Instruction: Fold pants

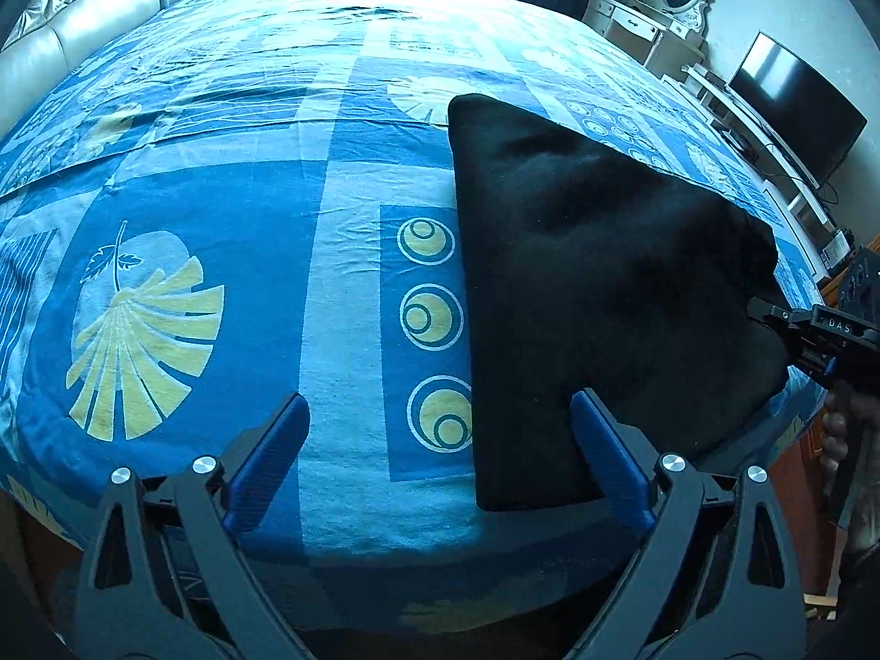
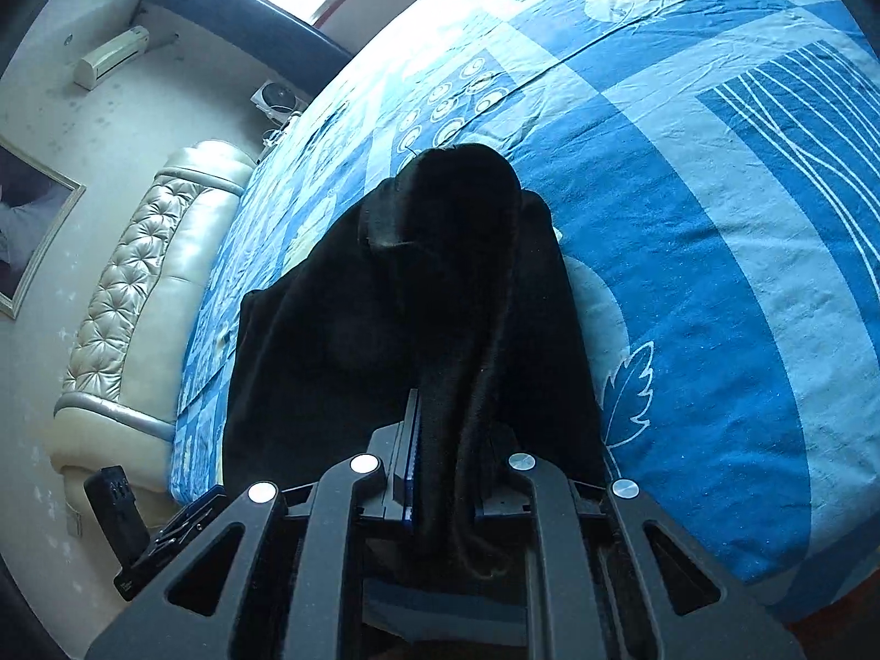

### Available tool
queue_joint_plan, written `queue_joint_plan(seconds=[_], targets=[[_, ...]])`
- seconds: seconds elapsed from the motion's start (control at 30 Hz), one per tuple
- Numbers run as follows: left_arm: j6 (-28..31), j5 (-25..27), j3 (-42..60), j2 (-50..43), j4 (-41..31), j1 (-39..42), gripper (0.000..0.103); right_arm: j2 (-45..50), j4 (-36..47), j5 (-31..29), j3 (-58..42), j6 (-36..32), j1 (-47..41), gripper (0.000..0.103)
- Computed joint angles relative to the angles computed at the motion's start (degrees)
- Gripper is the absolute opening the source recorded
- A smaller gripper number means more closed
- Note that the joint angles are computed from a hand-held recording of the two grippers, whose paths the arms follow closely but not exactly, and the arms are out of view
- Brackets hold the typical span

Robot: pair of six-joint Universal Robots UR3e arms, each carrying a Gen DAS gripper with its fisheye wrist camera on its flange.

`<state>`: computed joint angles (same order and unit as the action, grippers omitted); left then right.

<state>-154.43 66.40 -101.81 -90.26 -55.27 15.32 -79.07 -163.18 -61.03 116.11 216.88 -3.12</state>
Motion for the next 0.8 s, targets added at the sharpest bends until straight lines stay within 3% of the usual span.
queue_joint_plan(seconds=[0.37, 0.53, 0.63, 0.7, 0.73, 0.8], targets=[[-0.13, -0.54, -0.22, -0.64, -0.16, 0.44, 0.097, 0.02, -8.32, 3.41, 5.76, 2.8, -2.27, 0.015], [0.33, -1.27, -0.22, -0.68, -0.67, 0.95, 0.097, -0.96, -13.58, 7.11, 10.16, 5.28, -4.89, 0.022], [2.68, -5.23, 1.36, -0.29, -6.32, 4.24, 0.097, -4.7, -14.76, 9.37, 14.18, 6.39, -7.74, 0.038], [4.98, -9.83, 2.3, 0.43, -11.19, 8.12, 0.097, -8.43, -14.39, 10.43, 16.41, 6.6, -9.99, 0.061], [6.36, -11.85, 2.94, 0.61, -13.71, 10.1, 0.097, -11.26, -12.75, 9.24, 17.34, 6.45, -10.62, 0.068], [8.5, -14.64, 4.71, -0.1, -18.0, 12.73, 0.097, -16.11, -10.73, 9.23, 19.73, 5.27, -12.62, 0.071]])
